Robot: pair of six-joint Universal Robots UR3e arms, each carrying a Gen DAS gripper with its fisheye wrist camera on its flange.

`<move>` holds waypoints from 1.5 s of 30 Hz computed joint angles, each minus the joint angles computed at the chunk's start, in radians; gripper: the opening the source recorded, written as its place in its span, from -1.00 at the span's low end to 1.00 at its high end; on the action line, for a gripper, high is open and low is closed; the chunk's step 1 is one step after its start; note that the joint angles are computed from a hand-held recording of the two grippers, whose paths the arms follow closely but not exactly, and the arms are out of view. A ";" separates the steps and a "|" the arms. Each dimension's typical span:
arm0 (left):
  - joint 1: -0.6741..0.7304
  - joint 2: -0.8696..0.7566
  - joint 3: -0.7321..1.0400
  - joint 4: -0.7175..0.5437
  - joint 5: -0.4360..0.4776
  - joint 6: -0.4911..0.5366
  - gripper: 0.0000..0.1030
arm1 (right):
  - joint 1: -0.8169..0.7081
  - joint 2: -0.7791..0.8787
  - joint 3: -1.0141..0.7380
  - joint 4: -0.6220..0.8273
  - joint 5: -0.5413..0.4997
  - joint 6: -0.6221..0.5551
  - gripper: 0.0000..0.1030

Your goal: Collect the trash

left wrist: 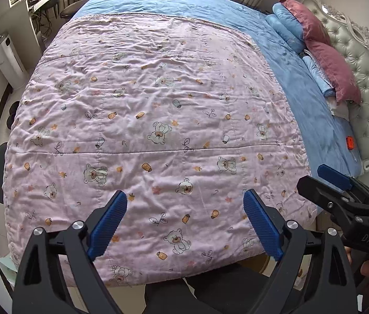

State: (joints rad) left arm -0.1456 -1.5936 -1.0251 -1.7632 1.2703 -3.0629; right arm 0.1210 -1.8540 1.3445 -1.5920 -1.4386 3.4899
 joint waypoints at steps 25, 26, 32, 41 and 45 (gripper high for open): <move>-0.029 -0.059 0.130 -0.021 0.048 -0.085 0.79 | -0.073 0.002 0.017 0.029 0.116 -0.087 0.73; -0.029 -0.058 0.131 -0.021 0.051 -0.086 0.79 | -0.072 0.002 0.018 0.028 0.115 -0.085 0.73; -0.029 -0.052 0.130 -0.021 0.061 -0.084 0.82 | -0.063 0.002 0.021 0.016 0.116 -0.075 0.73; -0.031 -0.047 0.141 -0.018 0.076 -0.092 0.85 | -0.050 0.012 0.027 0.002 0.117 -0.059 0.73; -0.032 -0.039 0.127 0.014 0.084 -0.104 0.84 | -0.057 0.011 0.032 0.002 0.125 -0.061 0.73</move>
State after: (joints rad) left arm -0.1774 -1.6324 -0.8981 -1.7496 1.3544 -3.1670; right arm 0.0637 -1.8428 1.3768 -1.5896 -1.3139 3.4290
